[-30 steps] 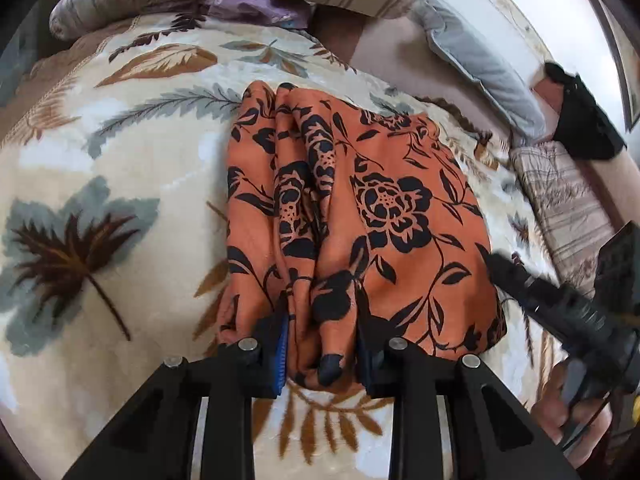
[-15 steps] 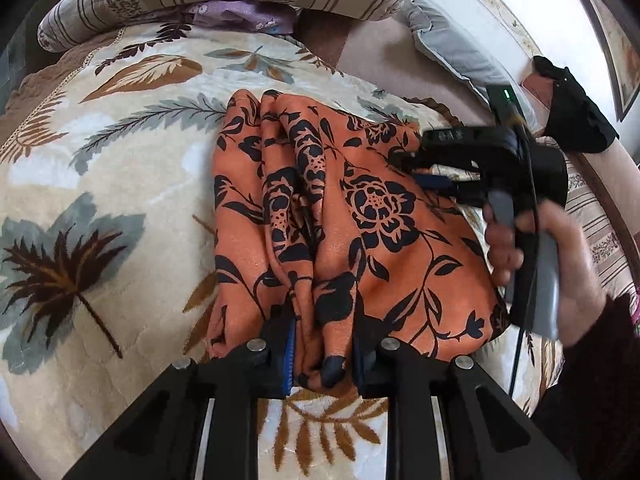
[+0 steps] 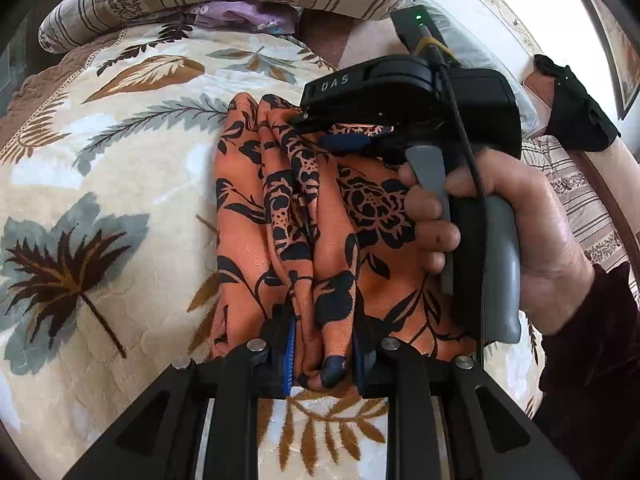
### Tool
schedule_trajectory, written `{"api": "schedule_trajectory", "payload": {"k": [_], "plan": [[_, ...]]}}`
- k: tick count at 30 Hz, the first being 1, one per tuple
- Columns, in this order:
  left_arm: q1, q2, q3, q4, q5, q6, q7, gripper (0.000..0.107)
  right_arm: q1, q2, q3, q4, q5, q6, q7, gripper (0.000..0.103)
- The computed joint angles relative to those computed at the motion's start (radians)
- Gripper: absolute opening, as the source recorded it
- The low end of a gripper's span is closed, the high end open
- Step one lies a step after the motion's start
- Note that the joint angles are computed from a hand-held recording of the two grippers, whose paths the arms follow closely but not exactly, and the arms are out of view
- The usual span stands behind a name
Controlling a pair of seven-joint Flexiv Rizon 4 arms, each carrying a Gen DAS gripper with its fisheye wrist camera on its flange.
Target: Fold small clothes
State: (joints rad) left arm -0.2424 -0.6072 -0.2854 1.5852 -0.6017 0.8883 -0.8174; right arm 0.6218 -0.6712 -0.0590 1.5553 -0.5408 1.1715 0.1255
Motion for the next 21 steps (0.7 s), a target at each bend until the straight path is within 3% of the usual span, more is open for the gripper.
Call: {"api": "schedule_trajectory", "payload": {"k": [5,8,12,18,21], "plan": [[-0.003,0.003,0.002,0.004,0.005,0.006,0.002,0.023,0.029,0.067,-0.046,0.109,-0.025,0.101,0.089,0.042],[-0.003,0.005,0.001,0.007,0.005,0.010,0.003,0.023,0.092,0.143,-0.125,0.219,-0.124,0.156,0.209,0.042],[-0.005,0.011,-0.001,0.018,0.005,0.028,0.006,0.023,0.156,0.256,-0.180,0.352,-0.297,0.131,0.380,0.042],[-0.008,0.019,-0.002,0.033,0.005,0.049,0.003,0.023,0.170,0.381,-0.127,0.485,-0.452,0.044,0.557,0.042],[-0.006,0.023,-0.002,0.039,0.007,0.057,0.008,0.023,0.146,0.365,-0.085,0.497,-0.474,0.053,0.592,0.042]]}}
